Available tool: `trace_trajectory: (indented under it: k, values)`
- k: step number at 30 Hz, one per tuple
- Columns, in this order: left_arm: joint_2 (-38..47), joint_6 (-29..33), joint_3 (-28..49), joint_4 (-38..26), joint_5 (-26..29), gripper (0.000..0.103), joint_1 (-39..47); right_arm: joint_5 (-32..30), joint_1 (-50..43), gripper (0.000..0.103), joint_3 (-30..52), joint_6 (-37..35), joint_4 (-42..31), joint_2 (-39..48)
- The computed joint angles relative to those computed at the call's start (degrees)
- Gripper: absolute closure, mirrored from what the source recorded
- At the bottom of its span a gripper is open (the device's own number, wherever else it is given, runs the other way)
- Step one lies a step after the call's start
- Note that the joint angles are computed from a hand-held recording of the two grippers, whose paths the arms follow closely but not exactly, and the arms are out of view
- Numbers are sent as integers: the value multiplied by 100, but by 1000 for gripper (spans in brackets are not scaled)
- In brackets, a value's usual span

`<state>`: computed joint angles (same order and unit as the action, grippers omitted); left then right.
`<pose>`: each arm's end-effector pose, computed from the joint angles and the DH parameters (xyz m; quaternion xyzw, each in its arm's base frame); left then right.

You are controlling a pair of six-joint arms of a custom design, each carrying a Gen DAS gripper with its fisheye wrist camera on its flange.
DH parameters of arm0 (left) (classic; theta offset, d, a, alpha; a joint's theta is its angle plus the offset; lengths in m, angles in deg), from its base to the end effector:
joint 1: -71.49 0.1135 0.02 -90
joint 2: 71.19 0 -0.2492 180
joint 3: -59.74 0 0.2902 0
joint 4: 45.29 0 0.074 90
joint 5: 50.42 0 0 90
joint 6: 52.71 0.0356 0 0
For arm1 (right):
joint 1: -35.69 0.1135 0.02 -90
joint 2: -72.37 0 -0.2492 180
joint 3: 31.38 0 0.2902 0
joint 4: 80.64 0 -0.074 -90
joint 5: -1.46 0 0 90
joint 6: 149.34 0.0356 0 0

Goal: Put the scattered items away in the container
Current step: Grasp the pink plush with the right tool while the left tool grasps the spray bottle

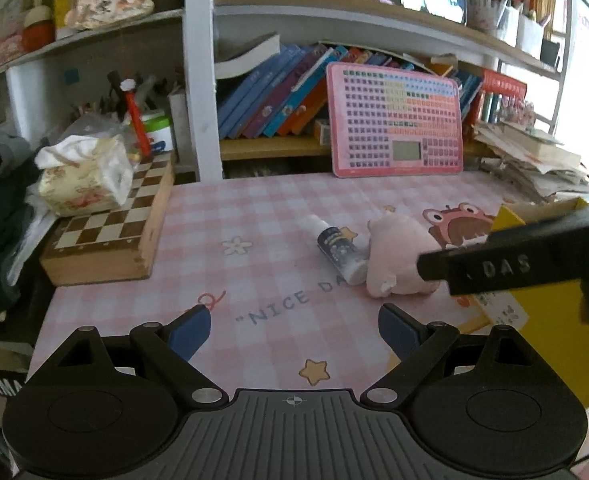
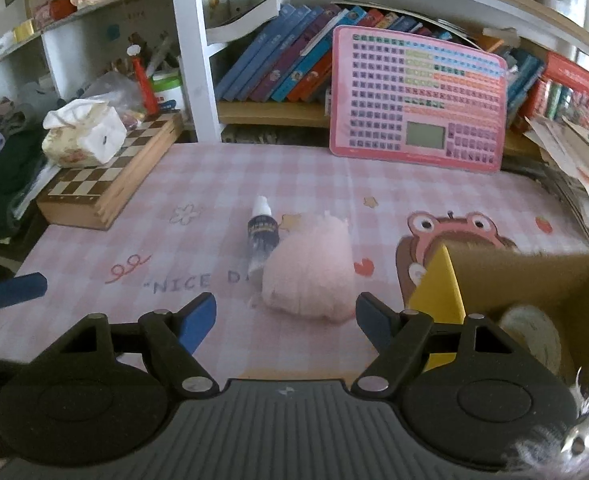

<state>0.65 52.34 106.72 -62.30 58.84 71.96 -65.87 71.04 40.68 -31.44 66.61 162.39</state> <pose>0.2859 -0.0094 0.1565 0.1819 0.8843 -0.0971 0.4190 0.3047 0.1993 0.1905 0.0059 0.9258 0.0152 0.3777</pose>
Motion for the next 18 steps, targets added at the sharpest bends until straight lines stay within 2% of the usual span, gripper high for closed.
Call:
trace_trajectory:
  k: [5,11,18]
  values:
    - [583,-148,299,237,-182,10,-130,-243,-348,27,692,-160,-140,724]
    - [1103,-234,580,434,-448,10,-106,-257,-546,27,1526,-351,-351,1679]
    - [1514,-428,897,494,-573,11,-102,-410,-705,31,1987,-625,-556,2374]
